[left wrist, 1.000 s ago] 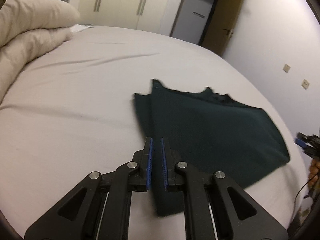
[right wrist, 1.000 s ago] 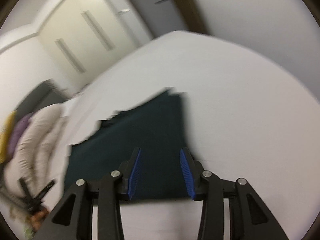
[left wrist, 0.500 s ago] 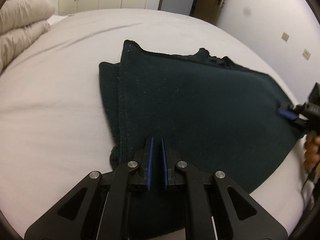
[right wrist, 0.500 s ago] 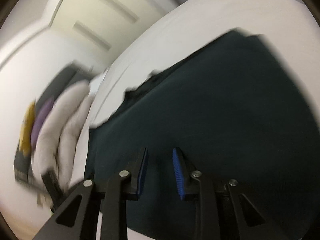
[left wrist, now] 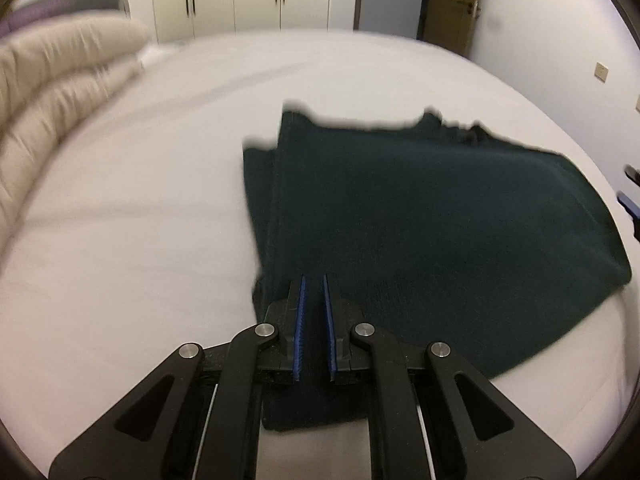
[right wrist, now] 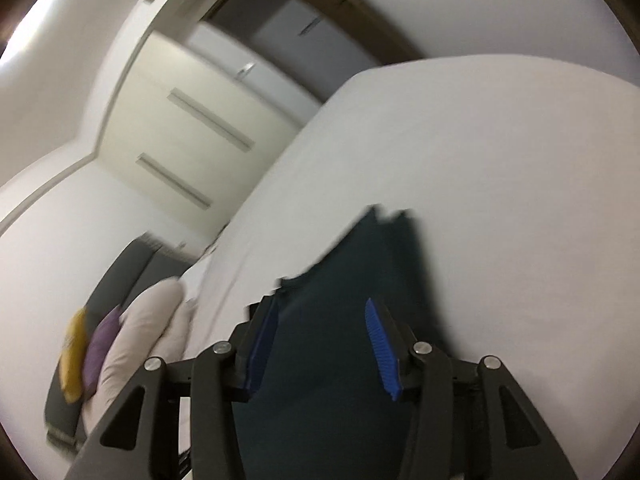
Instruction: Fold small clothes
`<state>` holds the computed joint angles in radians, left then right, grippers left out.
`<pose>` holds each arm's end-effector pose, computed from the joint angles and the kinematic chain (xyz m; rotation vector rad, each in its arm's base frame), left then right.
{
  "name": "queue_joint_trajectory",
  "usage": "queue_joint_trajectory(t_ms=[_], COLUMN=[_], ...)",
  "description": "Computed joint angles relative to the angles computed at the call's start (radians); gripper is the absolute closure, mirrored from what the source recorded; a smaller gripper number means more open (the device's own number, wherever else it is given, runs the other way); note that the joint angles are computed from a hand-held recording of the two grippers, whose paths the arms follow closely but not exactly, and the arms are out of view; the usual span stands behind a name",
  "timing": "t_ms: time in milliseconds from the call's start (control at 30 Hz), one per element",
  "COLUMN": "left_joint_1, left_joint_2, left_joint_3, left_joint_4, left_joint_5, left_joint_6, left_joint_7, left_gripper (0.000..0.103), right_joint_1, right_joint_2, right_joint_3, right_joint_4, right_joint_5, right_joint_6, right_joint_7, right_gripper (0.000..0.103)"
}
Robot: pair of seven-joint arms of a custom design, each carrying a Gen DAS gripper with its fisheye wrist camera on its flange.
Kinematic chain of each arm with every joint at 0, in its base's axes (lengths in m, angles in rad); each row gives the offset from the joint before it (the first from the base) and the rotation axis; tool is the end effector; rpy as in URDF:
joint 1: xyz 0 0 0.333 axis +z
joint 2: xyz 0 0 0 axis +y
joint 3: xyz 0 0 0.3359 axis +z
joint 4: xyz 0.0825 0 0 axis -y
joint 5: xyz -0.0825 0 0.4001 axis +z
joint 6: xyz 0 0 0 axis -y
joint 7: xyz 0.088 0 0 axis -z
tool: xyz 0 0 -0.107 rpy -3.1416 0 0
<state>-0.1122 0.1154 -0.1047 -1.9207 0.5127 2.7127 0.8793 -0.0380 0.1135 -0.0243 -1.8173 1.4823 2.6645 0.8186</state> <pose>0.6303 -0.1540 0.5196 -1.8517 1.7006 -0.6732 0.6482 -0.0687 0.5484 -1.0168 1.6443 -0.1423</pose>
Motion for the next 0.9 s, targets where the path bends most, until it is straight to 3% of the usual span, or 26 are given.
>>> queue_joint_trajectory(t_ms=[67, 167, 233, 300, 333, 400, 533, 600, 667, 767, 900], left_joint_1=[-0.01, -0.026, -0.047, -0.031, -0.025, -0.008, -0.027, -0.02, -0.017, -0.02, -0.022], left_joint_2=[0.018, 0.141, 0.244, 0.32, 0.335, 0.317, 0.293, 0.294, 0.308, 0.291, 0.278], left_joint_3=[0.002, -0.019, -0.012, -0.019, -0.014, -0.013, 0.01, 0.004, 0.008, 0.017, 0.022], left_joint_4=[0.049, 0.225, 0.36, 0.457, 0.466, 0.409, 0.375, 0.374, 0.386, 0.354, 0.328], left_joint_5=[0.044, -0.013, -0.042, -0.156, -0.193, -0.242, -0.239, -0.268, -0.278, -0.277, -0.277], left_joint_6=[0.019, -0.035, -0.115, -0.204, -0.209, -0.137, -0.123, -0.113, -0.104, -0.08, -0.062], left_joint_7=[-0.019, 0.118, 0.177, 0.226, 0.228, 0.251, 0.271, 0.283, 0.295, 0.297, 0.296], left_gripper=[0.094, 0.094, 0.094, 0.094, 0.094, 0.095, 0.095, 0.095, 0.095, 0.095, 0.095], right_joint_1=[0.001, -0.001, -0.009, 0.008, 0.002, -0.044, -0.1, -0.09, -0.07, -0.075, -0.018], right_joint_2=[0.068, 0.17, 0.246, 0.287, 0.295, 0.293, 0.269, 0.234, 0.169, 0.064, -0.016], right_joint_3=[0.004, 0.031, 0.045, 0.044, 0.059, 0.101, 0.123, 0.109, 0.104, 0.134, 0.12], right_joint_4=[0.088, 0.209, 0.294, 0.327, 0.334, 0.329, 0.277, 0.232, 0.161, 0.065, -0.03], right_joint_5=[-0.081, -0.22, -0.315, -0.432, -0.434, -0.376, -0.276, -0.285, -0.303, -0.141, -0.127], right_joint_6=[-0.072, -0.133, -0.197, -0.187, -0.169, -0.163, -0.09, -0.016, 0.06, -0.009, -0.159], right_joint_7=[0.06, 0.159, 0.247, 0.338, 0.329, 0.288, 0.27, 0.303, 0.318, 0.11, -0.021], right_gripper=[0.052, 0.05, 0.042, 0.047, 0.048, 0.048, 0.065, 0.063, 0.047, 0.041, 0.041])
